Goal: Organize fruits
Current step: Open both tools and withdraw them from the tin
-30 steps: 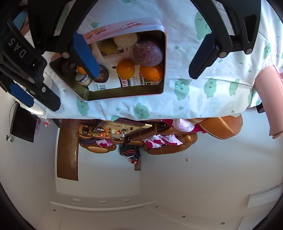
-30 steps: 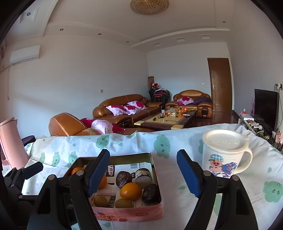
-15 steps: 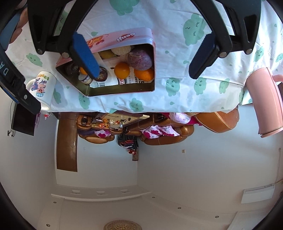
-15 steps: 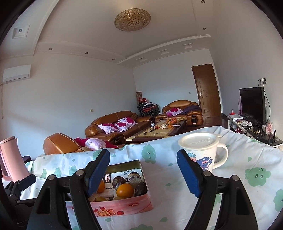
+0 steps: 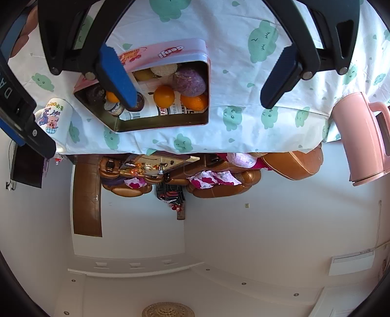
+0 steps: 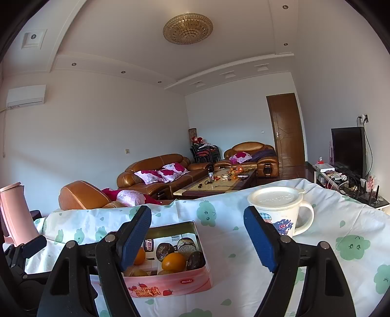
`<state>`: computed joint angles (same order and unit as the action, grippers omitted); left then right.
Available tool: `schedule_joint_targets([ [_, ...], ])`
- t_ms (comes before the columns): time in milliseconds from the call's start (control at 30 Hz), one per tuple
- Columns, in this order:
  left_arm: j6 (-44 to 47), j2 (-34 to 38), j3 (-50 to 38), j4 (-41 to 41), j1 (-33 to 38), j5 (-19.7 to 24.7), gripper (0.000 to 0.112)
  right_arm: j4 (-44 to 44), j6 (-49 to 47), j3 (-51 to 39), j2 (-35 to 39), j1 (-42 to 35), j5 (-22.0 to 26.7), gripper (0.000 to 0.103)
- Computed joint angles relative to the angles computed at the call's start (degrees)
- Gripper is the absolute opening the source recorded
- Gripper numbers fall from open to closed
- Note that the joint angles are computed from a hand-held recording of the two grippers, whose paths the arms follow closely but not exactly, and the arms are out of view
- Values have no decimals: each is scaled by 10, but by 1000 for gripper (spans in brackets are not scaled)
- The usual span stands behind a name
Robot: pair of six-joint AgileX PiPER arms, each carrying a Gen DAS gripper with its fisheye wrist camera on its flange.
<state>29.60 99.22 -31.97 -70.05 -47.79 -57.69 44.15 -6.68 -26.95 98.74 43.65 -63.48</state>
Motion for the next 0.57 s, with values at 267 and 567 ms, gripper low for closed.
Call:
schedule_joint_targets([
  [267, -4, 1, -1, 2, 1, 9, 103, -2, 0, -2, 3, -1, 1, 80],
  [567, -3, -3, -1, 6, 9, 24, 103, -4, 2, -1, 5, -3, 4, 80],
])
